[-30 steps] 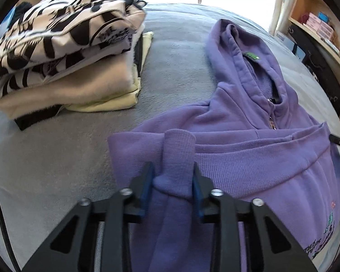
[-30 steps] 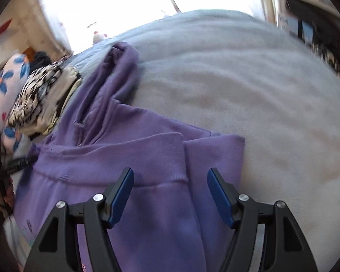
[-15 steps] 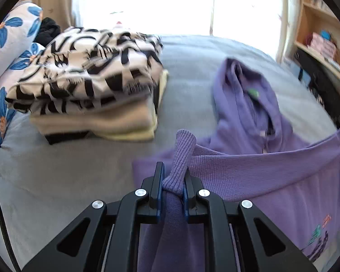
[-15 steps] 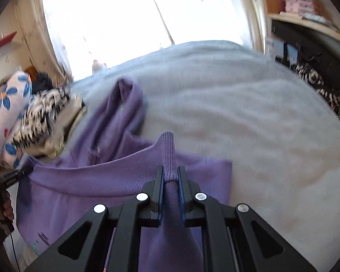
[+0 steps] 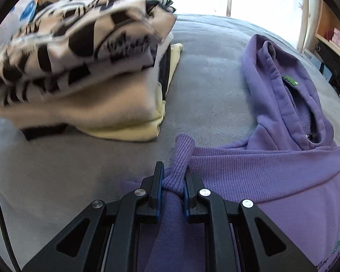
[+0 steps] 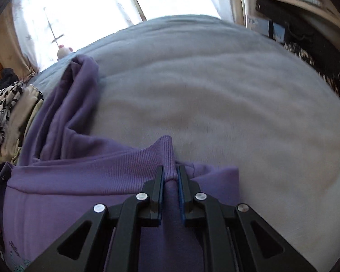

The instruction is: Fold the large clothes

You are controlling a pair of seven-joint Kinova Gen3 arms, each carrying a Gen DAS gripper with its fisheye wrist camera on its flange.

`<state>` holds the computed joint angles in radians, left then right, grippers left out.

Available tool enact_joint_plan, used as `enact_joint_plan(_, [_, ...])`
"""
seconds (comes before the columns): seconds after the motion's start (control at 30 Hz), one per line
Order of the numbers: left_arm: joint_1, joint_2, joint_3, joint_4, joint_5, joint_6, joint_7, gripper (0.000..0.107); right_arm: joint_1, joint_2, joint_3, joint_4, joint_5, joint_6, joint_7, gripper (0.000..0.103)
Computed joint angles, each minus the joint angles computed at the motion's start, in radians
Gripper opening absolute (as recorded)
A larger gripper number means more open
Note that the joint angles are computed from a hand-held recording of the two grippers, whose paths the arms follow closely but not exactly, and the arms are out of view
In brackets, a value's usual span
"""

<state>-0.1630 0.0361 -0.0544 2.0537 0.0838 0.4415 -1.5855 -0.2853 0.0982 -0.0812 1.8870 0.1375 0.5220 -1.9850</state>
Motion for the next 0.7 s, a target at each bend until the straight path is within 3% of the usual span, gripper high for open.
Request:
enact_joint_plan(0.07, [-0.075,-0.004,0.051,0.006,0.072,-0.001,-0.064,0.017,0.001,0.002,0.000,-0.011,0.000,0.014,0.003,0.011])
enact_joint_plan(0.13, [-0.167,-0.007,0.133,-0.004,0.085,0.025,-0.066,0.023,0.042,0.006,-0.047,-0.032,0.004,0.045,0.014,0.015])
enact_joint_plan(0.17, [-0.212,-0.009,0.179,-0.004,0.067,0.028,-0.042,0.025,0.051,0.005,-0.067,-0.042,0.022,0.065,-0.004,0.018])
enact_joint_plan(0.2, [-0.252,-0.020,0.225,-0.004,0.033,0.034,-0.003,0.034,0.042,0.001,-0.071,-0.052,0.052,0.089,-0.038,0.020])
enact_joint_plan(0.3, [-0.363,-0.080,0.364,0.017,-0.089,0.030,0.117,0.048,-0.063,-0.050,-0.012,-0.046,0.159,0.142,-0.160,0.026])
enact_joint_plan(0.4, [-0.433,-0.173,0.469,0.056,-0.211,0.009,0.239,0.048,-0.076,-0.117,-0.047,-0.010,0.202,0.115,-0.218,0.027])
enact_joint_plan(0.47, [-0.395,-0.223,0.457,0.087,-0.265,-0.036,0.315,0.047,-0.074,-0.146,-0.084,0.003,0.212,0.089,-0.203,0.027])
enact_joint_plan(0.5, [-0.349,-0.227,0.423,0.090,-0.285,-0.046,0.334,0.036,-0.049,-0.146,-0.131,-0.006,0.212,0.095,-0.186,0.026])
enact_joint_plan(0.53, [-0.303,-0.225,0.388,0.087,-0.295,-0.046,0.337,0.018,-0.024,-0.136,-0.177,-0.021,0.196,0.097,-0.156,0.026])
enact_joint_plan(0.57, [-0.257,-0.209,0.356,0.071,-0.288,-0.029,0.326,0.012,0.019,-0.123,-0.223,-0.036,0.163,0.095,-0.120,0.026])
enact_joint_plan(0.7, [-0.071,-0.136,0.193,0.037,-0.217,-0.003,0.305,0.009,0.170,-0.044,-0.396,-0.093,0.001,0.088,0.019,0.026])
